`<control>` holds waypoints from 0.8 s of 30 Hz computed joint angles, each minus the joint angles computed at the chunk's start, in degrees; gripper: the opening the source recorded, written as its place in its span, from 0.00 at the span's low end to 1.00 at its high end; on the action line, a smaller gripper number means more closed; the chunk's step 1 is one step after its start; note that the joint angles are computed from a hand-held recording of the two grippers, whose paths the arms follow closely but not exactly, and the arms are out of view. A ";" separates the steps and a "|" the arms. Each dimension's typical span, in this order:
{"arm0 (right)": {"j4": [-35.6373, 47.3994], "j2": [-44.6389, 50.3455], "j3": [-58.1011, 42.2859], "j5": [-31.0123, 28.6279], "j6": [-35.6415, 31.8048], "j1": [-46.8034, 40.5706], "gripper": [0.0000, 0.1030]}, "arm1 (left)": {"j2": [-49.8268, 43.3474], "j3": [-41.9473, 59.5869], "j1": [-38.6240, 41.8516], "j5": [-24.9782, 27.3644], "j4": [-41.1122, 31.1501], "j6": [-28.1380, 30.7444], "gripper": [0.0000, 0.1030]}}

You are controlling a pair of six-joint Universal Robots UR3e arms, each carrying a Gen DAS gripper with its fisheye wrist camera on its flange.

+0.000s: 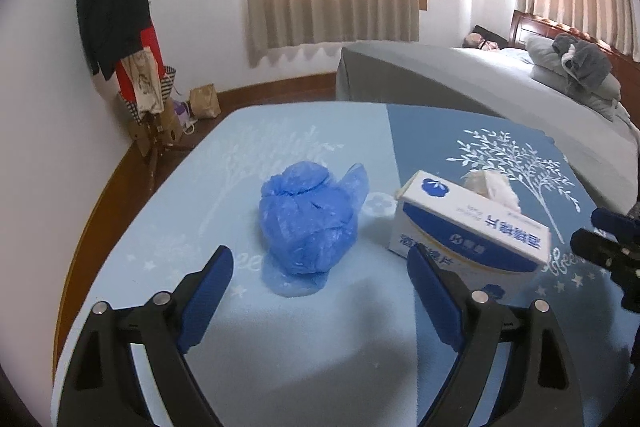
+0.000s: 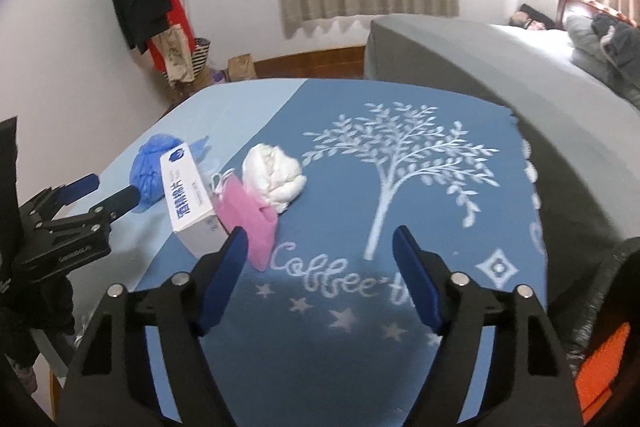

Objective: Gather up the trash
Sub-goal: 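Return both tools to the table toward the blue bag and pink paper bag, then grasp the blue plastic bag with the left tool while the right tool grasps the pink paper bag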

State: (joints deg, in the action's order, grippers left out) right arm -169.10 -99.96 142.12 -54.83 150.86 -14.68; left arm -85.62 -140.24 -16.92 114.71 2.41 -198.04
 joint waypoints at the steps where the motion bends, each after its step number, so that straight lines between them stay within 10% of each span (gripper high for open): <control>1: -0.01 0.88 -0.69 -0.28 0.21 0.76 0.62 | -0.12 0.10 0.23 -0.27 -0.09 0.06 0.84; 9: 1.15 6.63 -5.04 -0.78 0.83 5.13 0.47 | -1.51 1.60 4.74 -5.28 -2.07 2.57 0.80; 17: 5.88 8.80 -8.08 0.23 -0.91 7.34 0.14 | -0.56 1.25 10.64 -13.82 -6.62 4.36 0.32; 24: 10.78 3.35 -5.63 2.99 -3.80 4.89 0.08 | 1.76 -0.03 8.34 -12.01 -5.83 3.91 0.21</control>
State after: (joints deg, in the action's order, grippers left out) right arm -158.32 -96.60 136.49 -51.84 147.07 -9.79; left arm -83.87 -140.28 -8.59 102.70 -3.42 -194.13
